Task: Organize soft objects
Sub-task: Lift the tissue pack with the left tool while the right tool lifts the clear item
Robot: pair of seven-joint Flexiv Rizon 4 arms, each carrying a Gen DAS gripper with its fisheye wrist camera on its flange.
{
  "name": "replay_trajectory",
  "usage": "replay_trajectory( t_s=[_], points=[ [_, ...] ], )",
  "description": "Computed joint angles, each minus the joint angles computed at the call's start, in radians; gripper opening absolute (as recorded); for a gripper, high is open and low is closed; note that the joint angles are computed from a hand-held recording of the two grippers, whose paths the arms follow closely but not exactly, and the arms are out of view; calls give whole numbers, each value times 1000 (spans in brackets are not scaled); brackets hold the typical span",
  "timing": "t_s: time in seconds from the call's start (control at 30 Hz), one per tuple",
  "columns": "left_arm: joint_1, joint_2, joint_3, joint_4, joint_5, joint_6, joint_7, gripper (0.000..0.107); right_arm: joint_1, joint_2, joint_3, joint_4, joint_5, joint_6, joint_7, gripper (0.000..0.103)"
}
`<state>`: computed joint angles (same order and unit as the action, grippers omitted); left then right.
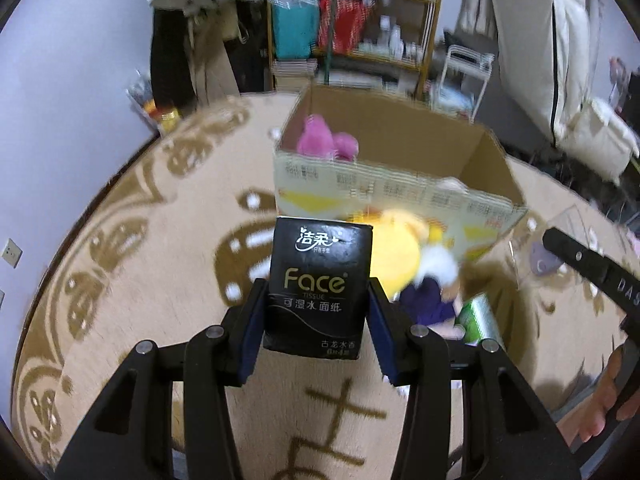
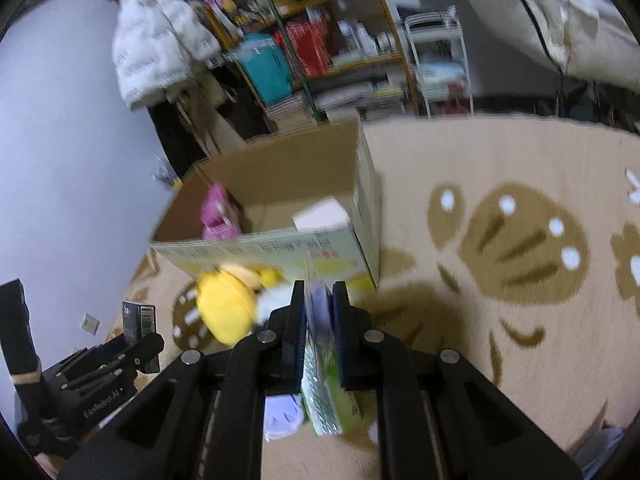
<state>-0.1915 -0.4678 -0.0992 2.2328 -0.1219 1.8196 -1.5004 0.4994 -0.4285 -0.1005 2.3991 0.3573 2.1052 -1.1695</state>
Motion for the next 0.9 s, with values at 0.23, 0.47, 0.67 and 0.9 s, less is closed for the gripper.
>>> replay_trajectory(
  t_s=[0.23, 0.47, 0.67, 0.9],
  points=[
    [-58, -2, 63, 1, 9, 200, 26, 46, 100, 9, -54, -12, 118, 115, -136, 13],
    [-34, -12, 24, -29, 39, 289, 58, 46, 85, 20, -25, -57, 169, 148, -241, 13],
    [-43, -22, 17, -73, 41, 351, 97, 46, 79, 37, -26, -100, 195, 138, -325, 13],
    [-19, -20, -2, -145, 49, 352, 110, 46, 78, 55, -48, -160, 226, 116, -428, 13]
  ],
)
